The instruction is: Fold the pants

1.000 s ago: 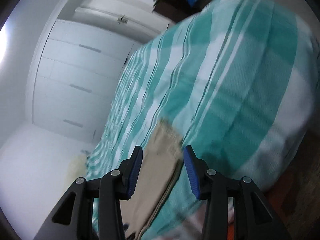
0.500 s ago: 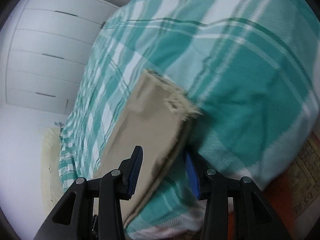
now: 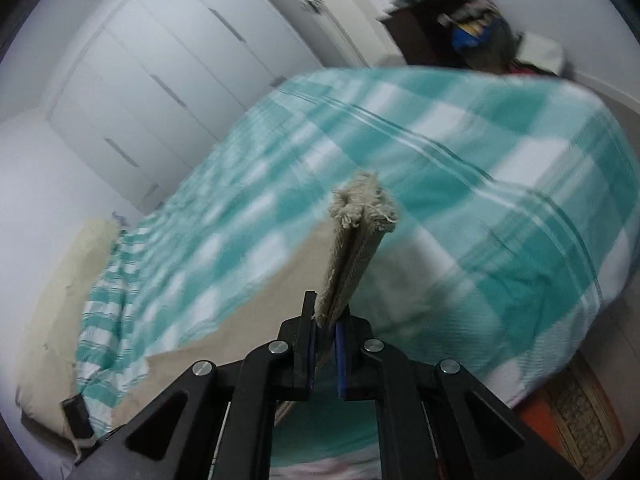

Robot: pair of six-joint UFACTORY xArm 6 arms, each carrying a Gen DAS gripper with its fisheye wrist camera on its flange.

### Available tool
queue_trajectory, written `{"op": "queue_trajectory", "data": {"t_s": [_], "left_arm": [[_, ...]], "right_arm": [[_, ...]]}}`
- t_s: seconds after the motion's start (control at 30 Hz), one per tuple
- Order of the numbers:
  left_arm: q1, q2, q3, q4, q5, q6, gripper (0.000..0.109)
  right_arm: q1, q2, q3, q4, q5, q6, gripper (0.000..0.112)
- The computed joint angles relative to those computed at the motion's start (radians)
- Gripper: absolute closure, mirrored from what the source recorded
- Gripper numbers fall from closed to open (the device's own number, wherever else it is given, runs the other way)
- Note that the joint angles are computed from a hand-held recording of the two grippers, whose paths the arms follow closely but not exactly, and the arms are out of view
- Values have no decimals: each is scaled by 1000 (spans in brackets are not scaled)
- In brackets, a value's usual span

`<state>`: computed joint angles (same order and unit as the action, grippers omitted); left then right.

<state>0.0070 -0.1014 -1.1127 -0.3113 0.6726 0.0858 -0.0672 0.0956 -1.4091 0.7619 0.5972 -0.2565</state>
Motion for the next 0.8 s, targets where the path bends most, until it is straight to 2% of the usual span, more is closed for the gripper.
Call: {"op": "queue_trajectory", "data": {"t_s": [0.1, 0.2, 0.37, 0.47, 0.53, 0.57, 0.67, 0.77, 0.8], "left_arm": [[117, -70, 92, -33, -46, -23, 21], [215, -111, 171, -68, -87, -49, 21], [294, -124, 219, -137, -110, -45, 21], [306, -131, 227, -152, -129, -59, 21], [307, -136, 236, -136, -150, -77, 21], [308, -140, 242, -133, -156, -80, 21], [316, -135, 248, -119, -169, -93, 21], [297, -130, 252, -70, -191, -131, 22], [280, -134, 257, -28, -212, -161, 23]], "right_arm": [[58, -34, -56, 9, 12, -44, 105], [154, -41, -147, -5, 45, -109, 105], [361, 18, -284, 5, 130, -184, 104], [458, 58, -298, 11, 177, -192, 96], [498, 76, -286, 38, 238, -213, 74], [515, 67, -254, 56, 236, -233, 72], [525, 12, -119, 30, 125, -248, 73], [500, -5, -3, -184, -38, -131, 73], [486, 4, 17, -238, -55, -90, 77]]}}
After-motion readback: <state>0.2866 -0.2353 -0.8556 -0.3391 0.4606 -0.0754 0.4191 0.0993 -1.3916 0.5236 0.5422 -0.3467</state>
